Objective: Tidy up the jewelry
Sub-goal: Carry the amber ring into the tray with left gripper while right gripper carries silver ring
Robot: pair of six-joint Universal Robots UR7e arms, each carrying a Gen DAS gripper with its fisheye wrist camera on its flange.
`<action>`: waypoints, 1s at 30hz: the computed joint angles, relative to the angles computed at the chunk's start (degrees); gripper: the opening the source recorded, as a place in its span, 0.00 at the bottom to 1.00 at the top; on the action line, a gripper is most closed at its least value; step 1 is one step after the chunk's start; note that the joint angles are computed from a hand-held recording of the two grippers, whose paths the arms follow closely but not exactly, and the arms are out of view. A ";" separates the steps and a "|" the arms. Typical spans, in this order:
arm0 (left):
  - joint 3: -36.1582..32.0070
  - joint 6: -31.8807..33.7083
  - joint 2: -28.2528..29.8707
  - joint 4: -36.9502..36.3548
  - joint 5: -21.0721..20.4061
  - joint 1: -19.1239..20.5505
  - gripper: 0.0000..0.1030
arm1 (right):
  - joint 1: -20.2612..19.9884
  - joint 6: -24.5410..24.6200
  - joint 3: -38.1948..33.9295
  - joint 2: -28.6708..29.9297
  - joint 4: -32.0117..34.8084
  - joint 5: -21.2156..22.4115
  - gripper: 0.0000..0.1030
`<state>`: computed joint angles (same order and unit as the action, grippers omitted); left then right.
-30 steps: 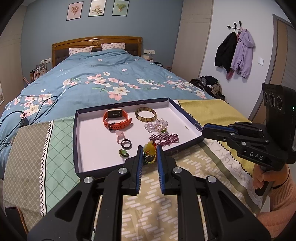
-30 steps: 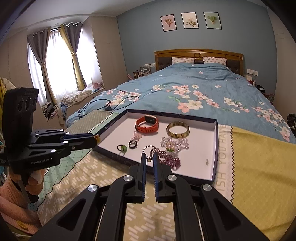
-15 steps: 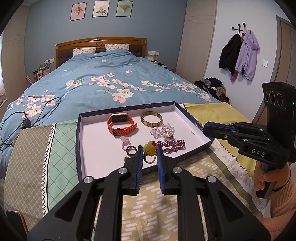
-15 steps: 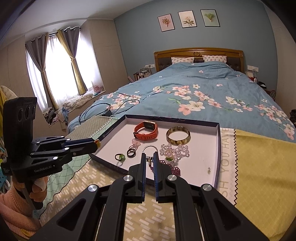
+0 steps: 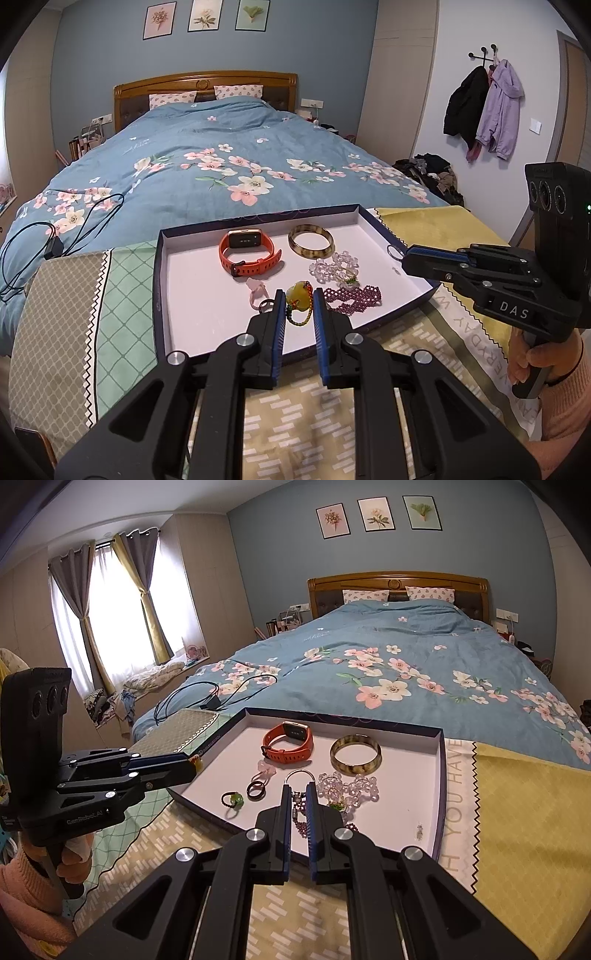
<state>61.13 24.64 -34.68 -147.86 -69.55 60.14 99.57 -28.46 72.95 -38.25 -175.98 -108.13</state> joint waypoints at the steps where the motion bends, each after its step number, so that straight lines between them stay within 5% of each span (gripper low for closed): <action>1: -0.33 -0.09 0.21 0.18 0.04 -0.03 0.15 | -0.01 -0.03 -0.25 0.14 0.14 0.01 0.06; 30: -5.75 -0.34 3.70 2.57 1.44 0.31 0.15 | -0.66 0.30 -4.62 2.51 2.88 -0.30 0.06</action>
<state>55.38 24.31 -30.98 -145.29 -68.11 60.45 98.91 -28.16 68.32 -35.73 -173.11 -108.43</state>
